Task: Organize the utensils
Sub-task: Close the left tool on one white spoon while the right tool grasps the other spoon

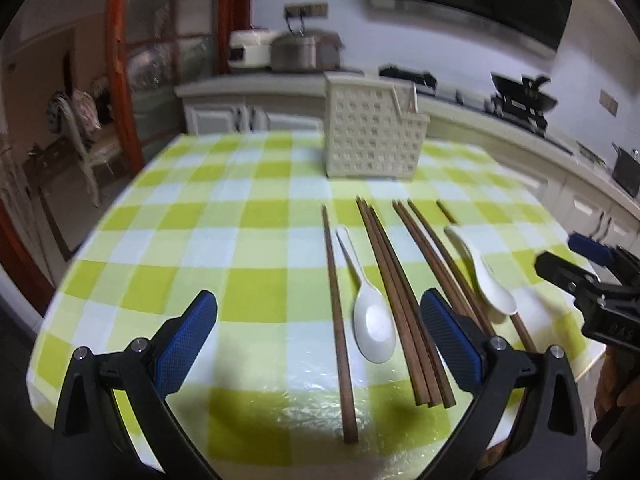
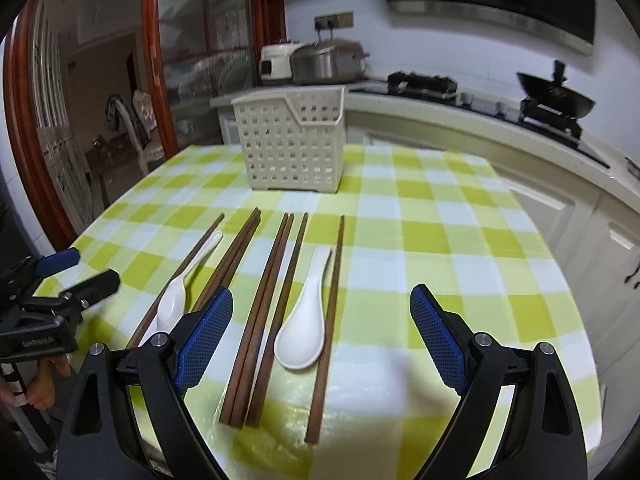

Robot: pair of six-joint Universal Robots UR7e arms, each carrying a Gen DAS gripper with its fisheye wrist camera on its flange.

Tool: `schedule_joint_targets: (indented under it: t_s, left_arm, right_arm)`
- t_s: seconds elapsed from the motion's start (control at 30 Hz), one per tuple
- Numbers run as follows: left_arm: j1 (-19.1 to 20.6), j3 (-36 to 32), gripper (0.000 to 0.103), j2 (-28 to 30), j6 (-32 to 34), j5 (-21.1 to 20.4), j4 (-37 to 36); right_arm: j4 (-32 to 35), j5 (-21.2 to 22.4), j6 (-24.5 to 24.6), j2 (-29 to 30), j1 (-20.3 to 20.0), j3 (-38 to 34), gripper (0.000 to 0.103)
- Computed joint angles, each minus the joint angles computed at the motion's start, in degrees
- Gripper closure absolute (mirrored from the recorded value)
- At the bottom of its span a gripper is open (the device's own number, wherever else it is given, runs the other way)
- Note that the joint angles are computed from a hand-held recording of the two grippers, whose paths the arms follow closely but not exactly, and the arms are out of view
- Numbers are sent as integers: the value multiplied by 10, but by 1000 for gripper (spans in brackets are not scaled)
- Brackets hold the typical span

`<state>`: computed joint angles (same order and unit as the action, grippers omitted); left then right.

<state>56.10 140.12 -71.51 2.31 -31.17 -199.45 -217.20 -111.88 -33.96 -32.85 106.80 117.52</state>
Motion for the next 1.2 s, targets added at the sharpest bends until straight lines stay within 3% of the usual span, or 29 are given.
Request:
schedule_joint_targets:
  t_s: [0.03,0.1,0.3,0.5,0.77,0.87,1.1,1.2]
  left_arm:
    - [10,-9,5,-1,-4,-10,21]
    - [25,-28,5,5,-3,-22,47]
    - [47,-74,5,32,36,-45,73]
    - [79,-112,5,20,-5,-105,171]
    - [98,-140,6,38,12,-126,162]
    - [100,-145,17,39,8,-137,165]
    - [94,-155,22,52,20,-128,160]
    - [98,-161,30,52,14,-138,177]
  right_arm:
    - [16,-6,-2,4,0,-12,19]
    - [57,-18,8,10,0,-35,30]
    - [163,-42,40,29,-3,-101,51]
    - [239,-65,58,45,-1,-152,61]
    - [273,-86,64,63,1,-186,73]
    - [272,-91,59,69,0,-192,78]
    - [261,-89,48,73,0,-194,83]
    - [261,-76,54,69,-3,-190,85]
